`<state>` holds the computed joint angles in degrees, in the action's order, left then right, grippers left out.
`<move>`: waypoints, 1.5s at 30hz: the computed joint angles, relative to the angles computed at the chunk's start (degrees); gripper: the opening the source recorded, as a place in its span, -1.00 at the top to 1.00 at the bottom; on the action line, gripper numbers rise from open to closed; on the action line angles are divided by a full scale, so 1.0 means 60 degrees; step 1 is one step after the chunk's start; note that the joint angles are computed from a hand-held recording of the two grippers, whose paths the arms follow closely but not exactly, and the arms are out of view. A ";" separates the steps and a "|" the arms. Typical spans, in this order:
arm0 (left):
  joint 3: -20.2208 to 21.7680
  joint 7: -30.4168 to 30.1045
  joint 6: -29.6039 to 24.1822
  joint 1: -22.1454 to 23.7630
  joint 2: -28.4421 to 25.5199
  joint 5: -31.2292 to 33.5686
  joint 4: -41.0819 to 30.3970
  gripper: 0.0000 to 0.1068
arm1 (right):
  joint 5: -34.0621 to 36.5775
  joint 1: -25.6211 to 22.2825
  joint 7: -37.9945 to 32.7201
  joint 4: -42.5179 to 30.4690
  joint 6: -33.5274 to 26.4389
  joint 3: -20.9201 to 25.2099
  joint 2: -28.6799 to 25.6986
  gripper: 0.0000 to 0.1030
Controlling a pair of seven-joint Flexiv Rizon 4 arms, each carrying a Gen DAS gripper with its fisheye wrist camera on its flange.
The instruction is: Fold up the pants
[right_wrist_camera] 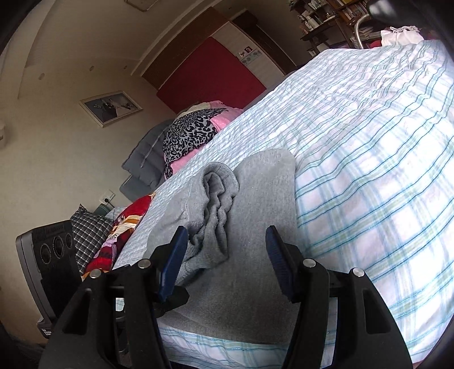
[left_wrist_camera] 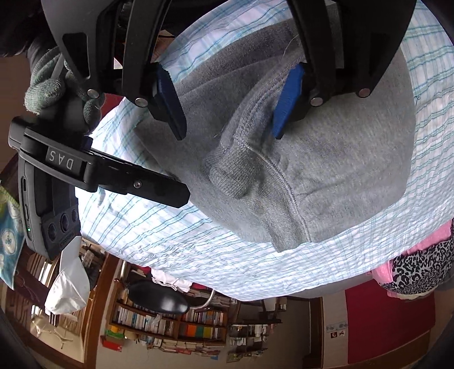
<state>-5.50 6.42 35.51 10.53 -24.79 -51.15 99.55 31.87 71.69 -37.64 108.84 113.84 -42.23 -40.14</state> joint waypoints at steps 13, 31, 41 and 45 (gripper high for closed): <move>0.0020 -0.1323 -0.0341 0.0715 -0.0685 -0.0865 -0.1266 -0.61 | -0.0676 -0.1389 0.0028 -0.0889 -0.0445 0.1719 0.0258 -0.34; -0.0636 -0.2315 0.2231 0.0997 -0.1536 -0.0547 -0.1834 -0.63 | -0.2750 -0.0418 0.2431 -0.1404 -0.1855 -0.0059 -0.0561 -0.37; -0.0695 -0.2360 0.2267 0.1084 -0.1638 -0.0481 -0.1932 -0.63 | -0.3873 -0.0954 0.3386 -0.2028 -0.2110 -0.0226 -0.1045 -0.31; -0.0700 -0.2503 0.2261 0.1097 -0.1732 -0.0389 -0.2074 -0.63 | -0.4287 -0.1218 0.3780 -0.2269 -0.2384 -0.0173 -0.1194 0.10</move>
